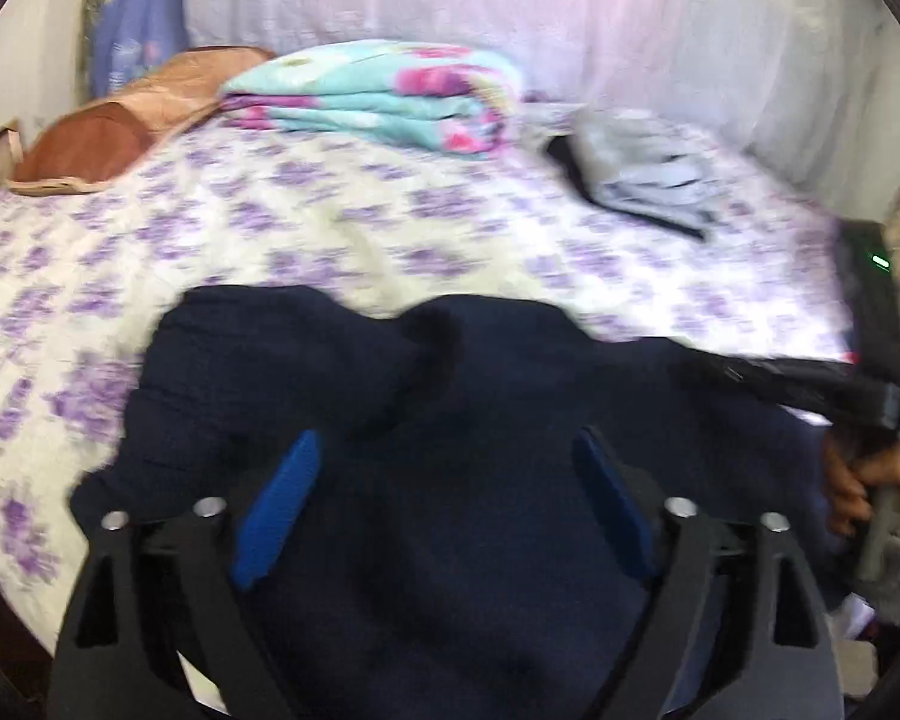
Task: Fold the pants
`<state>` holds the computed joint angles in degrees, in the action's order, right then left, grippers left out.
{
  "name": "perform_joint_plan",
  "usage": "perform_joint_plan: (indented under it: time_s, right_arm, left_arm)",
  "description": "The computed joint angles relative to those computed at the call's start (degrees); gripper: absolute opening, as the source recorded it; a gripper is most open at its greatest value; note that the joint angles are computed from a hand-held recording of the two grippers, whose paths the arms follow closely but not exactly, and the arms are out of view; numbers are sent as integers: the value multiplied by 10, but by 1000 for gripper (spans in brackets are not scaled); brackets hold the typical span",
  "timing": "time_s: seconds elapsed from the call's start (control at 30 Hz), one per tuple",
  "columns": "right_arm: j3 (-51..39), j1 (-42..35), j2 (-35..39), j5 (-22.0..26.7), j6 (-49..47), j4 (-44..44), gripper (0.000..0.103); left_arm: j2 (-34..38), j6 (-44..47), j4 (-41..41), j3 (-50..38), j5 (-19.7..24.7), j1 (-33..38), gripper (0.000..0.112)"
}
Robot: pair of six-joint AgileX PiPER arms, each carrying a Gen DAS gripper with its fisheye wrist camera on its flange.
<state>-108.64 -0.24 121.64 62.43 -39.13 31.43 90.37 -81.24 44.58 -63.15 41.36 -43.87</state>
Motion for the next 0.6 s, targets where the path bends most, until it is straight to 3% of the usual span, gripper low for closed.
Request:
perform_joint_plan:
  time_s: [0.07,0.17,0.23,0.27,0.3,0.4,0.6]
  right_arm:
    - [-9,5,28,3,7,-12,27]
    - [49,-14,-19,-19,-6,22,27]
    - [130,-56,-89,-31,-76,93,34]
    - [172,-84,-125,-30,-123,131,43]
    - [226,-124,-169,-31,-174,169,53]
    - [332,-264,-254,-11,-269,234,56]
    - [386,-546,-278,22,-239,207,56]
  left_arm:
    - [18,22,-32,12,-34,36,87]
    - [10,-11,6,12,-5,4,87]
    - [-16,-33,15,34,-24,0,87]
    - [-32,-48,19,49,-38,1,87]
    - [-51,-68,27,67,-52,0,87]
    - [-80,-118,60,98,-67,-11,87]
    - [-83,-193,124,98,-21,-76,87]
